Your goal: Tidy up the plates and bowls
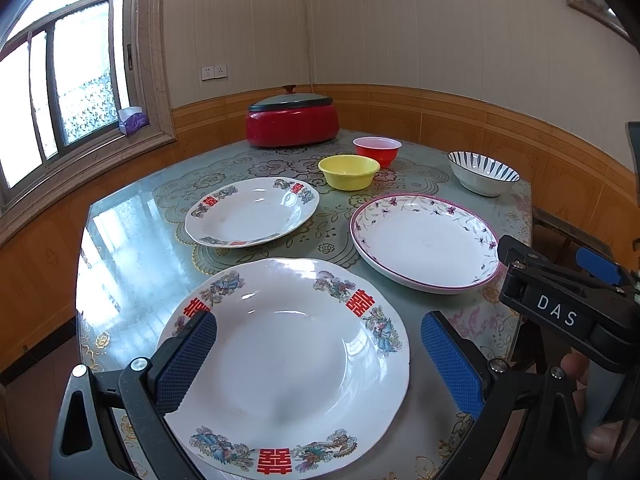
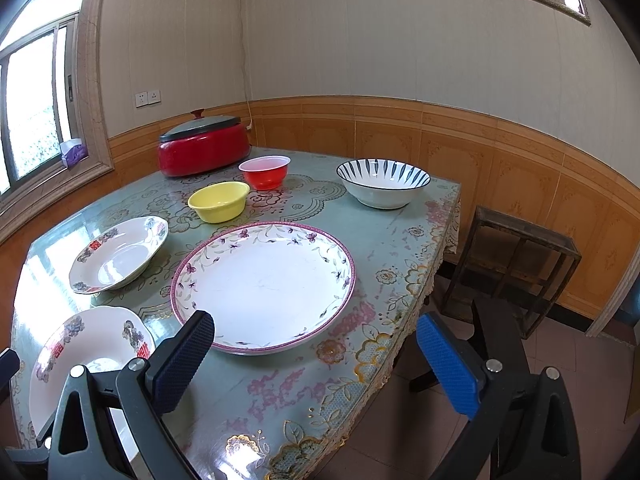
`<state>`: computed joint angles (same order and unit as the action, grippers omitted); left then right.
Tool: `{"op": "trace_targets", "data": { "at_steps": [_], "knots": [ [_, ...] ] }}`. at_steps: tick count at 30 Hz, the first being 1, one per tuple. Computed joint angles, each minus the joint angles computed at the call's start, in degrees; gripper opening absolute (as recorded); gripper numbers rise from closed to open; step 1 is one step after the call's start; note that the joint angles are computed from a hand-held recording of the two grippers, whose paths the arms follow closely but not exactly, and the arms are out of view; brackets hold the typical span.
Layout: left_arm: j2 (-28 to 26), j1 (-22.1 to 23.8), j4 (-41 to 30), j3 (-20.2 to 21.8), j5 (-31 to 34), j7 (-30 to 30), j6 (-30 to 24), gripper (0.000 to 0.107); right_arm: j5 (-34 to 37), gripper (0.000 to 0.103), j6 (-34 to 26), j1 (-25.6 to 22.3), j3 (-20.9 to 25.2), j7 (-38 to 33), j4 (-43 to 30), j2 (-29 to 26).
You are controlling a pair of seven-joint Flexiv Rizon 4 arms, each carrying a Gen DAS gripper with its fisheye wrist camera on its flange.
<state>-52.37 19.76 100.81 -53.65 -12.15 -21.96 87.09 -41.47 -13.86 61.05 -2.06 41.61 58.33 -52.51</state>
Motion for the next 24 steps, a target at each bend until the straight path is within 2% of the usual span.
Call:
{"op": "trace_targets", "data": {
  "at_steps": [24],
  "knots": [
    [0.2,0.1,0.2,0.0,-0.1,-0.2,0.0,0.103,-0.2,0.103,0.8,-0.1,0.1,0.0,0.7,0.2]
  ]
}}
